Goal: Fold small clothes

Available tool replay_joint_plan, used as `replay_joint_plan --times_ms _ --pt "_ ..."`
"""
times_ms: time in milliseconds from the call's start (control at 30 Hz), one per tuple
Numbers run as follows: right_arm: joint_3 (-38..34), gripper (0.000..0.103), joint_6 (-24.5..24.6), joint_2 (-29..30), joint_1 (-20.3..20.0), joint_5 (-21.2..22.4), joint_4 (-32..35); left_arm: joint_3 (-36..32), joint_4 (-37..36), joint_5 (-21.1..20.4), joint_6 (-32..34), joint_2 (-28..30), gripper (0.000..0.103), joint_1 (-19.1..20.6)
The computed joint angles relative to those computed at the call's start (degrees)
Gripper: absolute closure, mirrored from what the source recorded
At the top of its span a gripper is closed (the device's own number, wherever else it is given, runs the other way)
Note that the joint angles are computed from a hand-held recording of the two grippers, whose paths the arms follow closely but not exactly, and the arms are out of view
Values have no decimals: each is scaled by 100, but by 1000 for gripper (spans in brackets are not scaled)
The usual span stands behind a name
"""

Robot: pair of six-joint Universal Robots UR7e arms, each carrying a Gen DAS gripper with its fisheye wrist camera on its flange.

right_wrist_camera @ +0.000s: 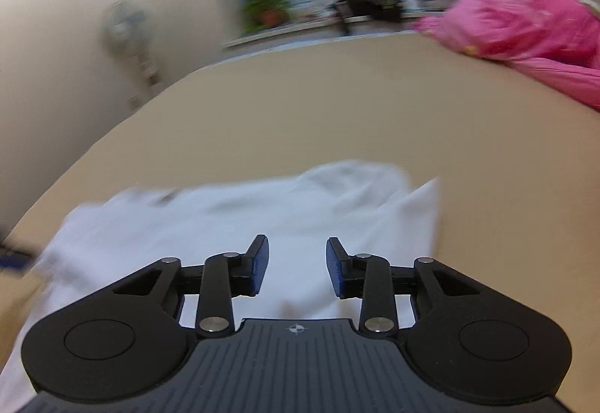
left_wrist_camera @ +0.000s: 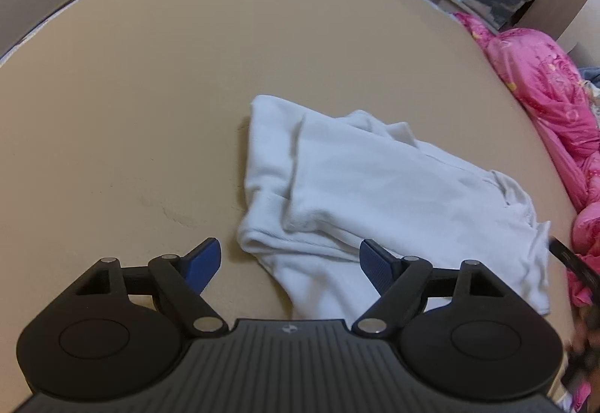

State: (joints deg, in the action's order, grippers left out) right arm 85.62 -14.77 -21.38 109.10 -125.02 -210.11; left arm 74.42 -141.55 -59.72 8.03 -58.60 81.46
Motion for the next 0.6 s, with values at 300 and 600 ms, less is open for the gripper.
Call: replay_joint_plan --times_ms 300,600 --pt "426 54 931 -267 -169 -1037 -274 859 -200 181 29 -509 17 -84" --pt "2563 25 1797 -604 1322 -1395 -438 2707 -306 311 307 -1814 17 -187"
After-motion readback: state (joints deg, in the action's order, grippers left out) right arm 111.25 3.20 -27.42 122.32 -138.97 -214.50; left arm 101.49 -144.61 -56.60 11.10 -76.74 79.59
